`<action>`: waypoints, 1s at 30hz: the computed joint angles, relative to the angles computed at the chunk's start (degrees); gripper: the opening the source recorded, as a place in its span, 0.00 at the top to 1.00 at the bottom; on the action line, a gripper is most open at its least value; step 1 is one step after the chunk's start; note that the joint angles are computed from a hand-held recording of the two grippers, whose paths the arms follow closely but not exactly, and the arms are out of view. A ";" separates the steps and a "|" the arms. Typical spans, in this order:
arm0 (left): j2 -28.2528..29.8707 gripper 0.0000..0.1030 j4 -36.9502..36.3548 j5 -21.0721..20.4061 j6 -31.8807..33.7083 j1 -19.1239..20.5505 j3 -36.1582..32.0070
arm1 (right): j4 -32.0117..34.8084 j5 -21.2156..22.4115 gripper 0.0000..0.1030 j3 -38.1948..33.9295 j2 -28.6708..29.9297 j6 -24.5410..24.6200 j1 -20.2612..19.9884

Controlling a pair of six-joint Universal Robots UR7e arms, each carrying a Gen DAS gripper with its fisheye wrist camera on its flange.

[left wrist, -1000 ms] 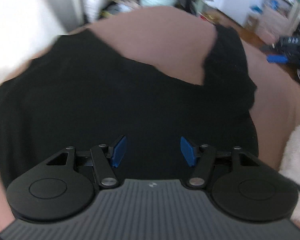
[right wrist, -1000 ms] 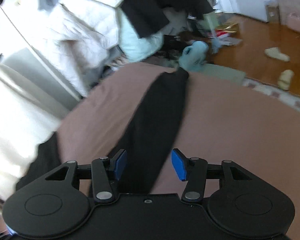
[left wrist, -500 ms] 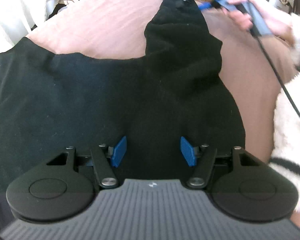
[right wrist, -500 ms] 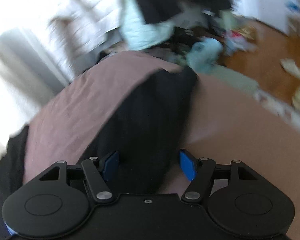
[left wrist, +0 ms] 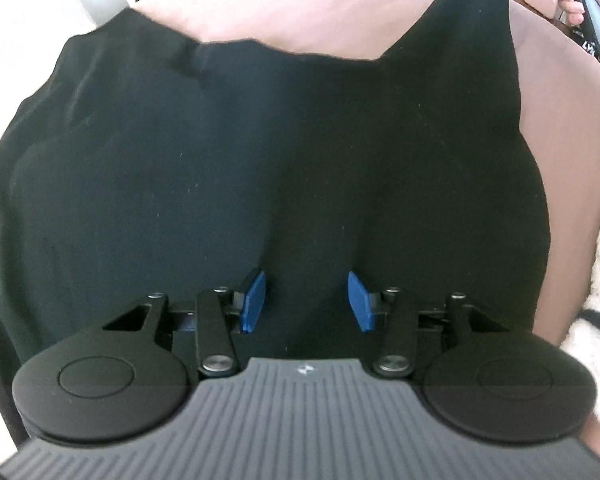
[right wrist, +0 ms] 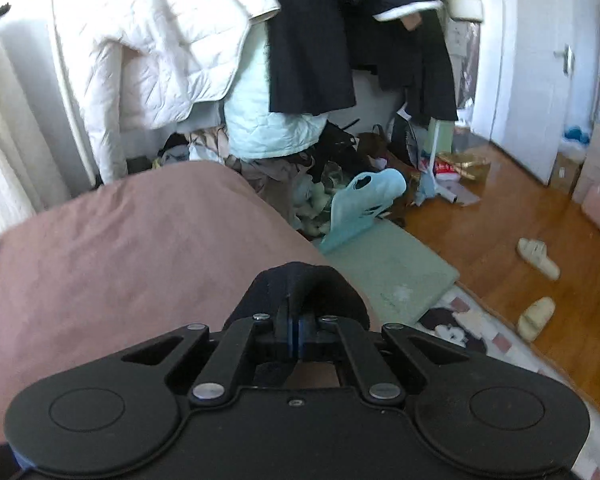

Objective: Fold clothes

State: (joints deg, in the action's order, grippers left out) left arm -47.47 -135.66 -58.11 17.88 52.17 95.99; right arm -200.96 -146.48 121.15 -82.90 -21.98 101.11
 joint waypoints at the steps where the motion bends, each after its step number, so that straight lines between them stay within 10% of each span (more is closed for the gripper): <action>1: -0.30 0.55 0.32 -0.66 -0.72 0.18 -0.21 | -1.60 -1.33 0.98 -0.77 1.43 -2.48 0.67; 9: -6.38 0.55 -4.92 1.27 -5.76 1.06 0.55 | 5.44 -3.85 0.98 -6.59 7.85 7.51 16.60; 17: -15.24 0.55 -14.72 7.17 -10.20 2.12 8.84 | 14.70 16.36 0.92 -6.50 15.63 25.31 28.81; 19: -16.78 0.55 -17.09 10.32 -10.48 2.21 11.58 | 22.31 23.20 0.68 -4.97 16.07 26.75 27.45; 22: -18.15 0.52 -21.65 10.16 -9.22 2.00 14.92 | 31.68 31.06 0.64 -2.71 15.07 28.59 24.65; 26: -18.27 0.46 -24.86 5.84 -9.02 2.30 16.48 | 24.73 24.45 0.55 1.14 10.14 30.86 23.08; 30: -14.00 0.42 -26.22 6.38 -8.82 2.71 14.03 | 20.39 10.95 0.51 4.37 7.65 43.55 21.56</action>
State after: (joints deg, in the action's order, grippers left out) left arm -61.47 -161.88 -51.72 9.06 54.88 110.02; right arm -180.57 -135.53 125.51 -75.25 21.57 122.68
